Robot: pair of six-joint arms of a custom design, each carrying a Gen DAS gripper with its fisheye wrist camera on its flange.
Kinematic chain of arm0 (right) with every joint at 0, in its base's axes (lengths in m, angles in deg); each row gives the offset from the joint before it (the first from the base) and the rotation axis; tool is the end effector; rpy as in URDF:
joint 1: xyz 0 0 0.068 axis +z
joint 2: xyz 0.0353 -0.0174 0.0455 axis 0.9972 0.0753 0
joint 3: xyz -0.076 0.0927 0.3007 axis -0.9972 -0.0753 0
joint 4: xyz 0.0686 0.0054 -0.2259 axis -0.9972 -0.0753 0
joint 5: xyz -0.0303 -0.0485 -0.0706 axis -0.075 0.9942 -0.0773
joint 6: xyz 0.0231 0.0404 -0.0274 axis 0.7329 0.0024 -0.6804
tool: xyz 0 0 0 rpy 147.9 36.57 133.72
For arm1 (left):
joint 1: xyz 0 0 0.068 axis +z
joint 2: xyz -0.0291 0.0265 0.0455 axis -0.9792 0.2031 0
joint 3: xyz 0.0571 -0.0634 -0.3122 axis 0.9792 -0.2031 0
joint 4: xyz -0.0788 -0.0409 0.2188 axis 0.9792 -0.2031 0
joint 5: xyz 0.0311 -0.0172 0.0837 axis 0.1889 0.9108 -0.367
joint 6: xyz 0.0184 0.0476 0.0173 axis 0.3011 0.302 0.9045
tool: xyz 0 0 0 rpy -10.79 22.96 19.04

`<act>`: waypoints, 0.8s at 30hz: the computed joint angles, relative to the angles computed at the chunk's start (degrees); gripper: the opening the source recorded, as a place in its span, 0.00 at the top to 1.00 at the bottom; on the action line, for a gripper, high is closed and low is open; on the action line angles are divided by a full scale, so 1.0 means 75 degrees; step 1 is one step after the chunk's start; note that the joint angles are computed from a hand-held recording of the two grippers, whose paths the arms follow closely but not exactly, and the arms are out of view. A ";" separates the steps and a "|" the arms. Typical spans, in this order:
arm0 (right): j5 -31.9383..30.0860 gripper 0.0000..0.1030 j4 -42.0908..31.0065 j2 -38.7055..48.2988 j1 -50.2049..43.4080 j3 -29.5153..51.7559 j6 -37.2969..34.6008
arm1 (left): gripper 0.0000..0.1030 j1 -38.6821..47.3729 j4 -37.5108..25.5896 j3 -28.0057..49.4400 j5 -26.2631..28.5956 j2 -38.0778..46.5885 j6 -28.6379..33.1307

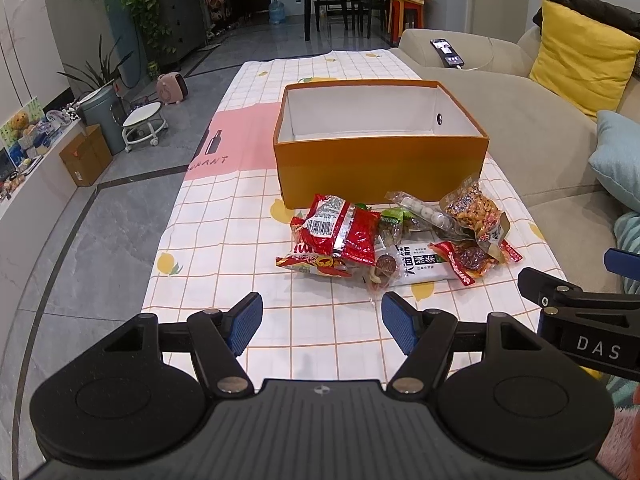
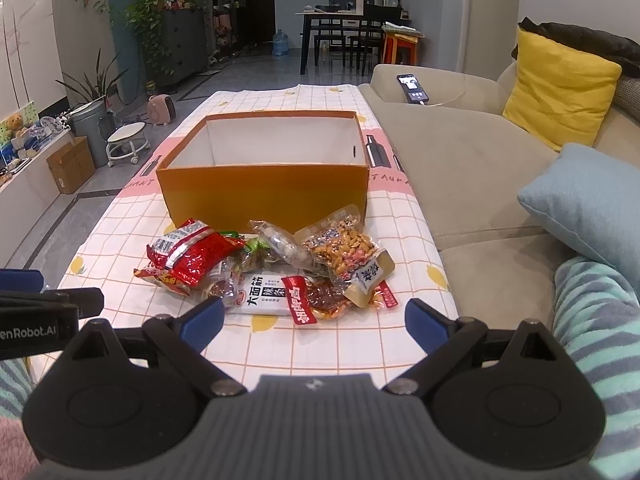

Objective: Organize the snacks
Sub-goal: 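Grasp the red chip bag with the left gripper while the right grasps the peanut pouch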

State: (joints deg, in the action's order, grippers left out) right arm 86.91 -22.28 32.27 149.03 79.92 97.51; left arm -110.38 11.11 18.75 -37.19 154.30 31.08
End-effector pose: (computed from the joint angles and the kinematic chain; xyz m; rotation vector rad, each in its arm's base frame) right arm 0.1616 0.2710 0.1799 -0.0627 2.2983 0.0446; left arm 0.1626 -0.0852 0.2115 0.0291 2.4351 0.1048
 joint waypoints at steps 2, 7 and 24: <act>-0.0041 0.09 0.0044 -0.0002 -0.0021 -0.0022 -0.0004 | 0.22 0.0015 0.0021 -0.0001 0.0027 0.0010 0.0015; -0.0088 0.10 0.0130 -0.0038 -0.0033 -0.0091 0.0035 | 0.22 0.0207 0.0094 -0.0004 0.0340 0.0046 0.0098; -0.2227 0.47 0.3914 0.0920 -0.1992 -0.0841 -0.3305 | 0.32 0.2474 0.2129 0.0798 0.2966 0.2394 0.2228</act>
